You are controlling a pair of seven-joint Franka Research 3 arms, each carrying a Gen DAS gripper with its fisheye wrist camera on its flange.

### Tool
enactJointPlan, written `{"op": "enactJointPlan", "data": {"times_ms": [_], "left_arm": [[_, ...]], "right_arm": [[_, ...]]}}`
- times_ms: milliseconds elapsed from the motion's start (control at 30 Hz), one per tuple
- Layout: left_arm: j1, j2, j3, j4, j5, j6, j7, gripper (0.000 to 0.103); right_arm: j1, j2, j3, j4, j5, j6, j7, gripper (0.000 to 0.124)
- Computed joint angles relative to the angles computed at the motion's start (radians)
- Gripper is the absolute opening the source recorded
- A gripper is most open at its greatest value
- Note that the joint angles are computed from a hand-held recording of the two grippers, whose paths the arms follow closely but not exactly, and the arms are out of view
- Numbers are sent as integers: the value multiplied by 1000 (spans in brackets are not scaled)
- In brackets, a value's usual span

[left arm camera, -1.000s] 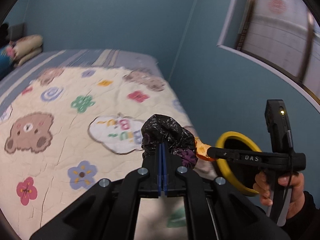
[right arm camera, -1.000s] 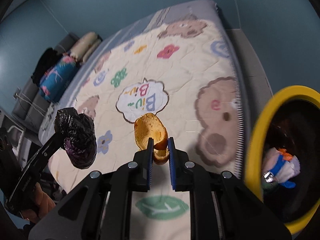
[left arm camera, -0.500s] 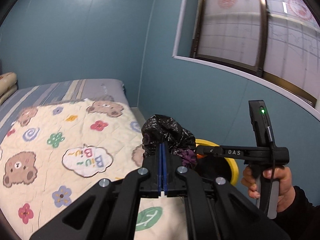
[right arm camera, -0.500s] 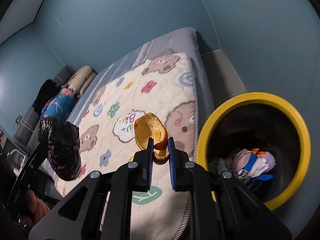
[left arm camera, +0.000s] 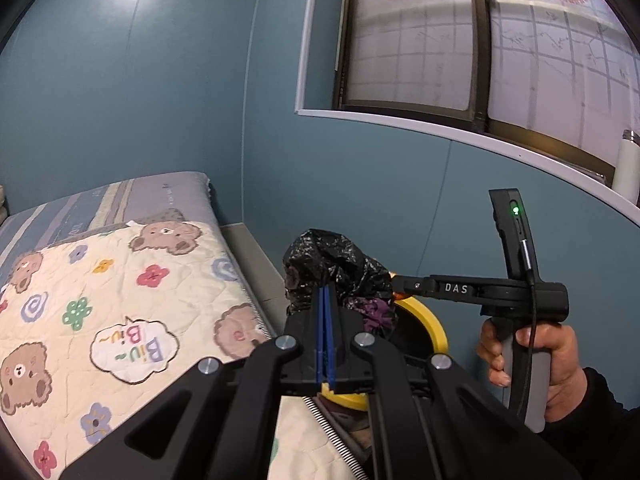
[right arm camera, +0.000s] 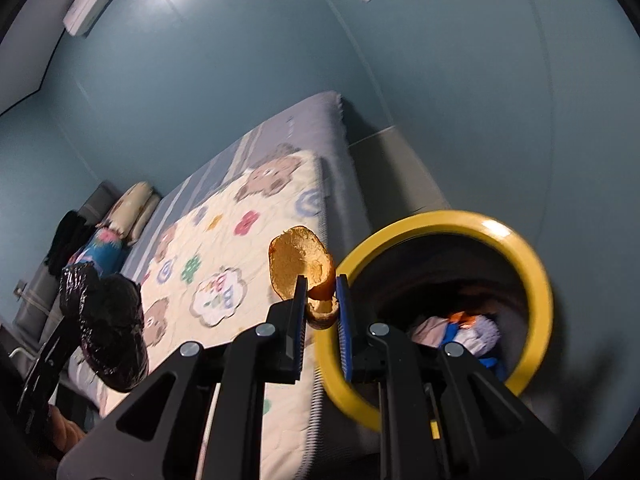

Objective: Collect trash
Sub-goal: 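Carry the black bag and orange peel over the yellow bin with both tools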

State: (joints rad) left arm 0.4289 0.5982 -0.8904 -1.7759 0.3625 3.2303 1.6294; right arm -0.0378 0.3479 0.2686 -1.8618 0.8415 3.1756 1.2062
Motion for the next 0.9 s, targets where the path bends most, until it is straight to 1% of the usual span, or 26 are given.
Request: {"op": "enactJointPlan", "data": {"times_ms": [133, 233, 267, 333, 367, 433, 500, 533, 567, 633, 667, 733, 767, 800, 833, 867, 900], "left_arm": [[-50, 27, 15, 45, -5, -28, 22, 1], [-92, 45, 32, 83, -25, -49, 49, 1], [-115, 53, 45, 103, -35, -59, 58, 1], [-160, 61, 78, 135, -57, -68, 74, 1], [-195, 71, 105, 165, -69, -79, 79, 1], [-241, 91, 139, 210, -94, -101, 91, 1], [-284, 128, 166, 266, -121, -115, 103, 1], [-302, 145, 176, 290, -131, -120, 114, 1], [-332, 161, 203, 320, -142, -126, 116, 1], [-385, 196, 248, 388, -168, -160, 118, 1], [-422, 224, 278, 444, -183, -194, 113, 1], [-458, 268, 300, 523, -208, -246, 128, 1], [-483, 293, 321, 569, -218, -274, 131, 1], [-516, 317, 353, 617, -225, -296, 123, 1], [-537, 338, 371, 657, -234, -318, 126, 1], [-559, 375, 382, 718, -247, -361, 133, 1], [-574, 393, 395, 750, -259, -382, 136, 1]], "right_arm": [[1, -10, -21, -26, -20, 48, 21, 14], [-23, -10, -9, -38, -47, 74, 44, 14], [-25, -9, -12, -41, -61, 81, 55, 14], [24, -8, -74, -47, -98, 97, 101, 14], [18, -5, -75, -47, -109, 101, 112, 14], [-4, 6, -61, -42, -130, 101, 132, 14], [-12, 21, -63, -34, -153, 100, 159, 14], [-34, 32, -44, -27, -162, 101, 167, 14], [-42, 41, -38, -20, -173, 101, 179, 14], [-50, 63, -42, -5, -195, 93, 207, 14], [-50, 74, -47, 2, -207, 87, 222, 14], [-46, 91, -59, 14, -229, 80, 248, 14], [-39, 97, -71, 17, -240, 77, 259, 14], [-10, 106, -107, 23, -252, 76, 279, 14], [23, 114, -142, 30, -263, 72, 301, 14], [27, 122, -149, 35, -274, 70, 313, 14], [15, 129, -140, 37, -281, 69, 319, 14]]}}
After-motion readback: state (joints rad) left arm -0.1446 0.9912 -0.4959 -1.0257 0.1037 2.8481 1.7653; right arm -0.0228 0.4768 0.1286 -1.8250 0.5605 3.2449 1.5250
